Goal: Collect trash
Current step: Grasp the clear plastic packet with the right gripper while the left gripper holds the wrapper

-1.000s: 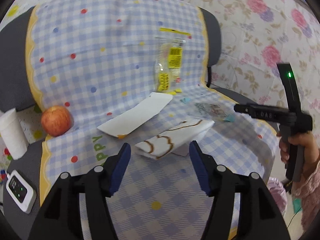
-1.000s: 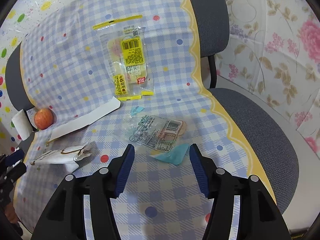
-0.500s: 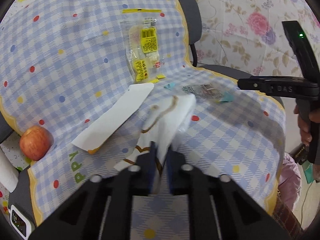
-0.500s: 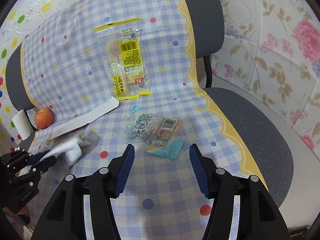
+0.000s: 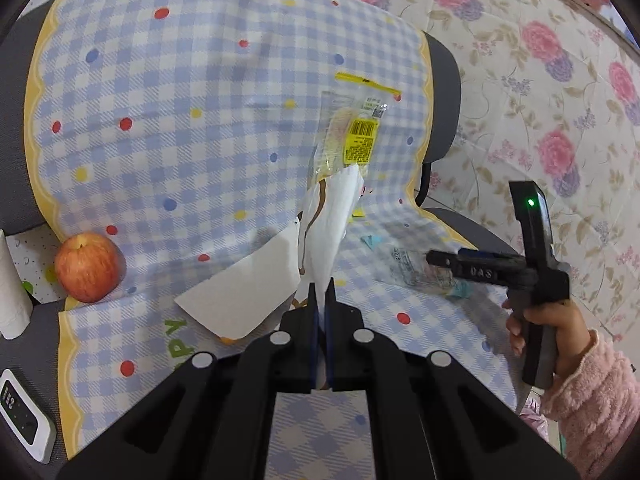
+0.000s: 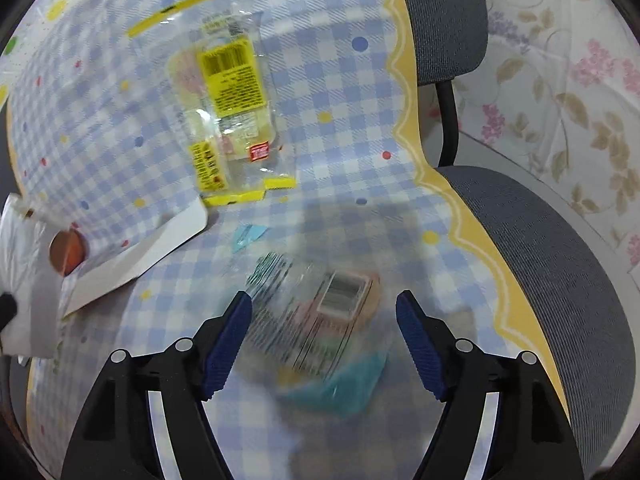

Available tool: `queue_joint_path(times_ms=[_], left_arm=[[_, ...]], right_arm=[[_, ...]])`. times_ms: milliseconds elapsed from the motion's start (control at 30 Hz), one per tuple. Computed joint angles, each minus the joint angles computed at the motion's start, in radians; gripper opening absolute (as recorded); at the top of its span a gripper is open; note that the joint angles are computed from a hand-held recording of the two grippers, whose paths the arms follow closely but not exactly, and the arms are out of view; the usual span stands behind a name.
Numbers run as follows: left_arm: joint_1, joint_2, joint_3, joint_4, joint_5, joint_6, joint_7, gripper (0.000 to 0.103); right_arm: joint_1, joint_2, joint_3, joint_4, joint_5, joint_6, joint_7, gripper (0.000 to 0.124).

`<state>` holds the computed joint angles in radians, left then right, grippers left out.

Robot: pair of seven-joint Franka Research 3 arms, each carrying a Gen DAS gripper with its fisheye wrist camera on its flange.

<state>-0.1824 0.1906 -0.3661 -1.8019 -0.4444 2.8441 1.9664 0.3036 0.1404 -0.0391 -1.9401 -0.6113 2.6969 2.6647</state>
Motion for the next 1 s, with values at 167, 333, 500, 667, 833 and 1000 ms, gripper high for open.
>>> queue_joint_path(times_ms=[167, 333, 500, 667, 833, 1000], left_arm=[[-0.007, 0.028, 0.010, 0.017, 0.068, -0.010, -0.045, 0.000], [0.007, 0.026, -0.009, 0.010, 0.059, -0.015, -0.032, 0.000], [0.018, -0.017, -0.026, -0.044, -0.016, -0.003, 0.030, 0.000], [0.002, -0.077, -0.007, -0.112, -0.101, -0.001, 0.082, 0.000], [-0.035, -0.131, 0.033, -0.172, -0.165, 0.012, 0.121, 0.000], [-0.074, -0.175, 0.064, -0.221, -0.225, 0.022, 0.171, 0.000]], right_arm=[[-0.029, 0.062, -0.013, 0.067, 0.103, 0.019, -0.075, 0.060], [-0.054, 0.063, 0.010, 0.041, 0.319, 0.044, -0.249, 0.063], [-0.003, -0.031, 0.049, -0.071, 0.346, 0.035, -0.412, 0.083], [0.031, -0.115, 0.094, -0.158, 0.325, 0.028, -0.413, 0.088], [0.026, -0.160, 0.137, -0.202, 0.212, 0.005, -0.341, 0.089], [0.025, -0.210, 0.163, -0.270, 0.210, 0.050, -0.318, 0.090]])
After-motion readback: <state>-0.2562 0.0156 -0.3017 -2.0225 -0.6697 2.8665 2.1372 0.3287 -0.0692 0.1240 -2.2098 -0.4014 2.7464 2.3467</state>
